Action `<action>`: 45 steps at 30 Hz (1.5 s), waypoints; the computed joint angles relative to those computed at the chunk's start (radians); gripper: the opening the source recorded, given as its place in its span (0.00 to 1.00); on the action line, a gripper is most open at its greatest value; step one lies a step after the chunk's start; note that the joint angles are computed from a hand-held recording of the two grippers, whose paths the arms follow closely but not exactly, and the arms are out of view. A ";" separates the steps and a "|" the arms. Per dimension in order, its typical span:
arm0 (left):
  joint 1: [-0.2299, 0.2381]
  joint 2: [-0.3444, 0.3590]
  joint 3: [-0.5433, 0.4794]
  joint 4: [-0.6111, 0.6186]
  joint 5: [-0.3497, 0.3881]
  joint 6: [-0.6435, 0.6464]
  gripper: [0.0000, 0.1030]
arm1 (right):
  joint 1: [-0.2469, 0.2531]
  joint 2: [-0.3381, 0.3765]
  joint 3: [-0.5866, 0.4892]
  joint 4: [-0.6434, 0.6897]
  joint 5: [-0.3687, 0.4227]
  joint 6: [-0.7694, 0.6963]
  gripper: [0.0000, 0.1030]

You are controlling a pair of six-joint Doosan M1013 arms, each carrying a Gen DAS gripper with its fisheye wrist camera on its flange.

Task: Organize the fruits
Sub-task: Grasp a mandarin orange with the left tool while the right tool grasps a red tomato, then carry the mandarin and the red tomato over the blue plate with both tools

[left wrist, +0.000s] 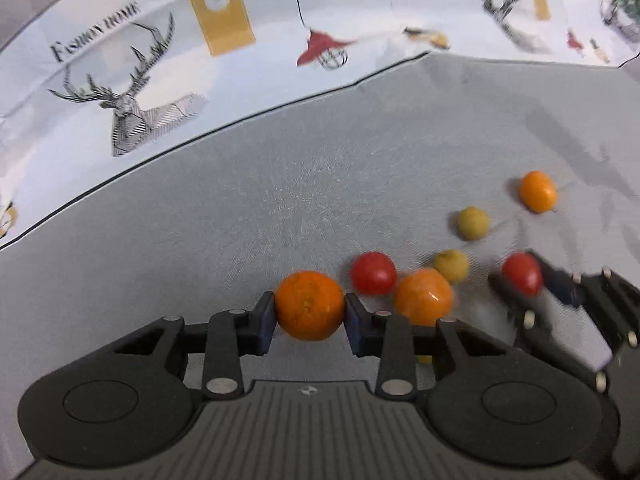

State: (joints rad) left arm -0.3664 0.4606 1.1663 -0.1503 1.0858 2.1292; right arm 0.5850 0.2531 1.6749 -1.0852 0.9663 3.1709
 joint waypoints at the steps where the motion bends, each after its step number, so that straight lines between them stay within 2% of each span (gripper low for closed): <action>1: 0.003 -0.018 0.012 -0.007 -0.004 -0.001 0.39 | 0.005 -0.002 0.001 -0.017 0.029 0.023 0.29; 5: 0.039 -0.103 0.073 -0.053 -0.020 0.010 0.39 | 0.027 -0.015 -0.013 0.002 0.129 0.065 0.29; 7: 0.060 -0.148 0.101 -0.072 -0.012 0.012 0.39 | 0.047 -0.036 -0.020 0.004 0.151 0.110 0.29; 13: 0.140 -0.264 0.166 -0.088 0.049 0.028 0.39 | 0.171 -0.114 -0.029 -0.022 0.153 0.242 0.29; 16: 0.189 -0.318 0.204 -0.096 0.052 0.043 0.39 | 0.236 -0.122 -0.056 -0.018 0.148 0.203 0.29; 21: 0.269 -0.395 0.265 -0.071 0.033 0.072 0.39 | 0.298 -0.105 -0.127 0.008 0.123 0.111 0.29; 27: 0.388 -0.447 0.310 -0.142 0.027 0.101 0.39 | 0.340 -0.078 -0.210 0.056 0.049 0.064 0.29; 31: 0.450 -0.468 0.330 -0.195 0.025 0.113 0.39 | 0.365 -0.049 -0.267 0.110 0.041 -0.012 0.29; 37: 0.508 -0.477 0.336 -0.277 0.031 0.140 0.39 | 0.407 -0.006 -0.341 0.109 0.109 -0.133 0.29; 45: 0.540 -0.492 0.350 -0.361 0.027 0.188 0.39 | 0.425 0.023 -0.394 0.100 0.172 -0.196 0.29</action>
State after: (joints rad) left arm 0.1735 -0.0315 1.5163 -0.5110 1.1126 2.3175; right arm 1.0097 0.2764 1.2810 -0.9851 1.1381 2.9746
